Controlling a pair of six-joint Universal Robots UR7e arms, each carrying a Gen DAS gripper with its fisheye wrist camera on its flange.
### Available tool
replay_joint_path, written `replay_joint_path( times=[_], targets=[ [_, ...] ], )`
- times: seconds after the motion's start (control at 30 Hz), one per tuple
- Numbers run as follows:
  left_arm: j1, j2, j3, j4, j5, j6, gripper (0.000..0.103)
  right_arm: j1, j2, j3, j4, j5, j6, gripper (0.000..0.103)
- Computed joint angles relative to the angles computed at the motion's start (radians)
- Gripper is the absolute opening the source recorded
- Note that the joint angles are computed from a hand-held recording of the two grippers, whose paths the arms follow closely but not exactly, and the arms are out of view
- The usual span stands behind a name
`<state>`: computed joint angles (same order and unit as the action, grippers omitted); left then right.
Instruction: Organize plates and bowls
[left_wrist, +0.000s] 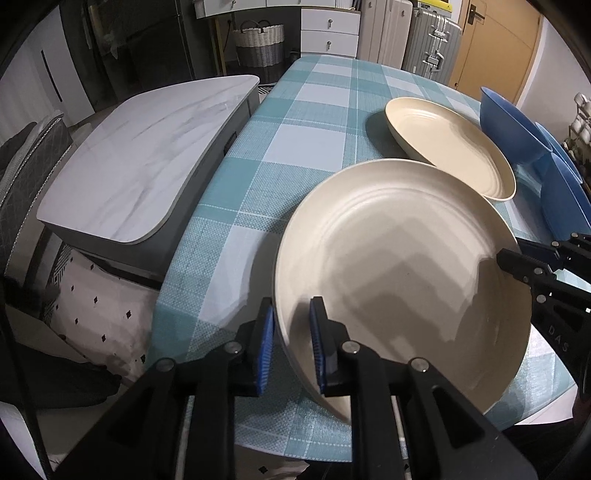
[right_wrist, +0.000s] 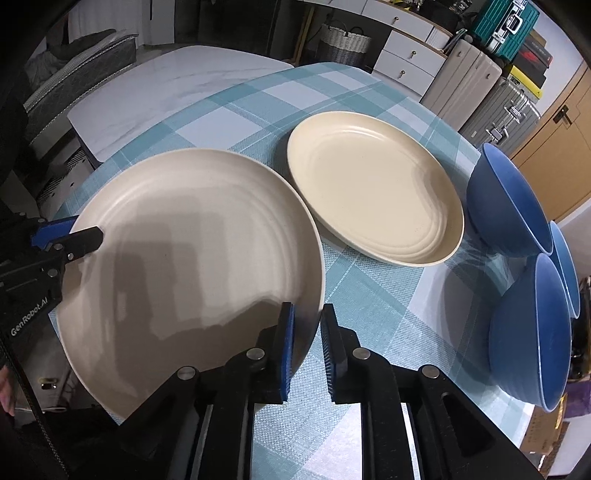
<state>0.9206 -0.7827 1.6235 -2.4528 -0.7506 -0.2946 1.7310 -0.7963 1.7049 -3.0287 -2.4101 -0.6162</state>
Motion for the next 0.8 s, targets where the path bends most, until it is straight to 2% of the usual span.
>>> replay_joint_path(
  times=[0.2,0.4,0.53,0.6,0.73,0.8],
  targets=[
    [-0.002,0.005,-0.003,0.002,0.006,-0.005,0.016,-0.027,-0.046,0.004,0.107,0.090,0.139,0.015],
    [-0.002,0.003,-0.005,0.012,0.007,-0.016,0.019,-0.020,-0.029,0.005,0.072,0.072,0.122,0.018],
    [-0.004,-0.006,0.001,-0.005,0.019,-0.020,0.019,-0.021,-0.035,-0.001,0.096,0.078,0.145,0.018],
    [-0.007,-0.013,0.003,-0.013,0.030,-0.029,0.019,-0.017,-0.040,0.009,0.046,0.072,0.120,0.019],
    [-0.016,-0.030,-0.002,-0.026,0.028,-0.049,0.020,-0.021,-0.089,0.035,0.029,0.126,0.131,0.020],
    [-0.029,-0.043,0.009,-0.064,0.028,-0.047,0.026,-0.024,-0.119,0.056,0.002,0.160,0.137,0.022]
  ],
)
